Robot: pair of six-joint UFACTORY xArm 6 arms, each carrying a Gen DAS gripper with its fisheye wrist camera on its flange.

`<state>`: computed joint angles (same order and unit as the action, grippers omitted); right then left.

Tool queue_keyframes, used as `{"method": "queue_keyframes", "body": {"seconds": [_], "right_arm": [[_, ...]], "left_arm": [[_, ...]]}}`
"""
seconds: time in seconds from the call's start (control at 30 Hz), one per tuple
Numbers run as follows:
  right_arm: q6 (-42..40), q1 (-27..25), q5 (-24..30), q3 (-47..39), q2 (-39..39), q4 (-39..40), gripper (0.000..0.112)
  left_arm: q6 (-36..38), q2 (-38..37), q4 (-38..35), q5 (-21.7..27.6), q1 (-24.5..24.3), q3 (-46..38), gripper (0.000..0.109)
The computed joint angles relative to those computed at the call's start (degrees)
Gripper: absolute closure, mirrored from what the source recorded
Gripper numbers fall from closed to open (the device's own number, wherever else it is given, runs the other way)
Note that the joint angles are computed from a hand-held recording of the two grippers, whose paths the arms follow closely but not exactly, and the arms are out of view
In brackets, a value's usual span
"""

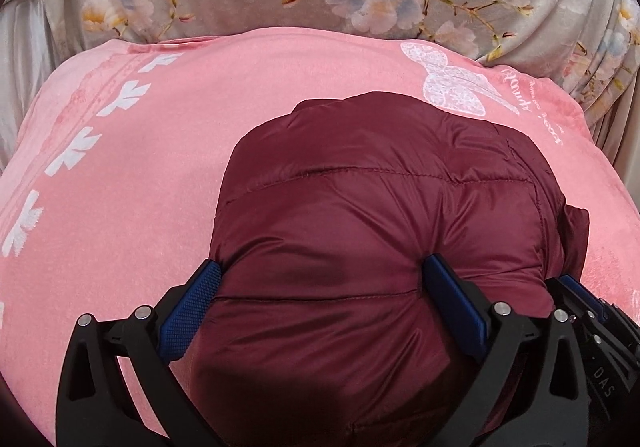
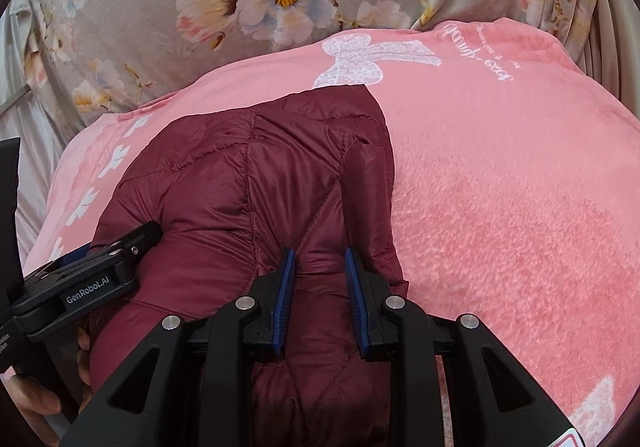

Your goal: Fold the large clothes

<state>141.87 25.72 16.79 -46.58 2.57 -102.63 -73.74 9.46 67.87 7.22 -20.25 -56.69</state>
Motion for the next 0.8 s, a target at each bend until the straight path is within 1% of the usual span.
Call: {"method": "queue_keyframes", "body": {"seconds": [0.3,0.37,0.47,0.6,0.8], "right_arm": [[6.2,-0.6,-1.0,0.2,-0.2,-5.7,0.089],[9.6,-0.3,-0.2,0.7,-0.7,-8.1,0.089],[11.9,0.4,1.7,2.0,-1.9,-8.9,0.089],[14.9,0.1,1.3,2.2,-2.1,-10.8,0.089],[15.0,-0.5,-0.1,1.3,-1.2,-10.9,0.089]], "left_arm": [[-5.3,0.4,6.0,0.8,-0.2,-0.8,0.010],[-5.7,0.5,6.5,0.9,-0.2,-0.9,0.010],[-6.2,0.4,7.2,1.1,-0.3,-0.9,0.010],[-6.6,0.5,7.6,1.0,-0.3,-1.0,0.010],[-6.5,0.7,7.5,1.1,-0.3,-1.0,0.010]]}}
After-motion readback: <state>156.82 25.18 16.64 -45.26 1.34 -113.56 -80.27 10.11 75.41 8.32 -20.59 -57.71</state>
